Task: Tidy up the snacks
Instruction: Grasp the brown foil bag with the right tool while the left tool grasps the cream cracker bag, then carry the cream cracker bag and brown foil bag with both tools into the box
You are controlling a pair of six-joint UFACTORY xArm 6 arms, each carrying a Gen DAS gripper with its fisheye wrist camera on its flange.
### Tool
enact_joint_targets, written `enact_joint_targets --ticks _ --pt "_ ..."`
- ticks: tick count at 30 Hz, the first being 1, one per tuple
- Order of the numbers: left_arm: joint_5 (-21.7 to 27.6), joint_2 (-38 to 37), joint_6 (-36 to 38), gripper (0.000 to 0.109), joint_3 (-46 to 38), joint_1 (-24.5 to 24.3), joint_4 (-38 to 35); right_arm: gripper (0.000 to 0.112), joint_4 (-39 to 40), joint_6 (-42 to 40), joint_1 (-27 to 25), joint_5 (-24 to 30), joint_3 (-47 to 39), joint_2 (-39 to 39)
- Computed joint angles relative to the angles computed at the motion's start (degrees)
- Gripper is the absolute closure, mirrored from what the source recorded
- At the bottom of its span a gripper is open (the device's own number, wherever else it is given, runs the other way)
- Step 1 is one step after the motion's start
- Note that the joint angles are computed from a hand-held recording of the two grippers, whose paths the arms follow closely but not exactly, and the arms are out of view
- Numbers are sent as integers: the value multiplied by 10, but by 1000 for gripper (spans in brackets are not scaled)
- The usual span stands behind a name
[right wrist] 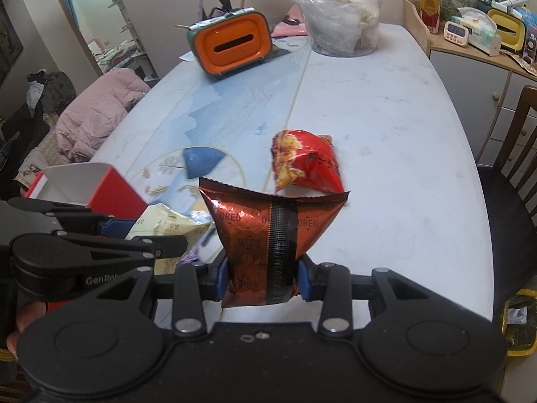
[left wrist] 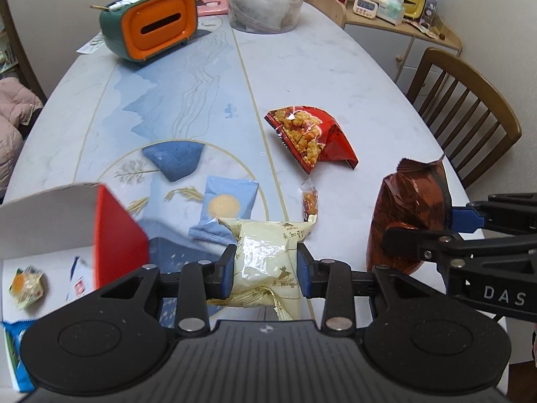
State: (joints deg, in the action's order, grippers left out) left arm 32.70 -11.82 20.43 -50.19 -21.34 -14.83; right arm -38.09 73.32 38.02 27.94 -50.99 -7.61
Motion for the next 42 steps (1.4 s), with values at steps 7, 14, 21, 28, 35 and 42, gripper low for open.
enact_joint_targets --ticks 7,14,21,28,35,42 --pt "30 -69 27 74 30 33 -24 75 -12 25 44 40 -22 -11" --pt "68 -121 70 73 45 83 -57 75 -22 46 84 59 -60 8" --pt "97 -154 124 73 52 144 -95 75 -25 48 114 73 -123 54" --pt "101 -169 167 73 53 209 -123 75 -17 34 135 78 -198 118" --pt "107 -149 208 73 33 273 -140 75 -3 12 150 85 -281 190" --pt "103 -118 244 73 15 324 -151 75 25 -31 160 104 -377 269"
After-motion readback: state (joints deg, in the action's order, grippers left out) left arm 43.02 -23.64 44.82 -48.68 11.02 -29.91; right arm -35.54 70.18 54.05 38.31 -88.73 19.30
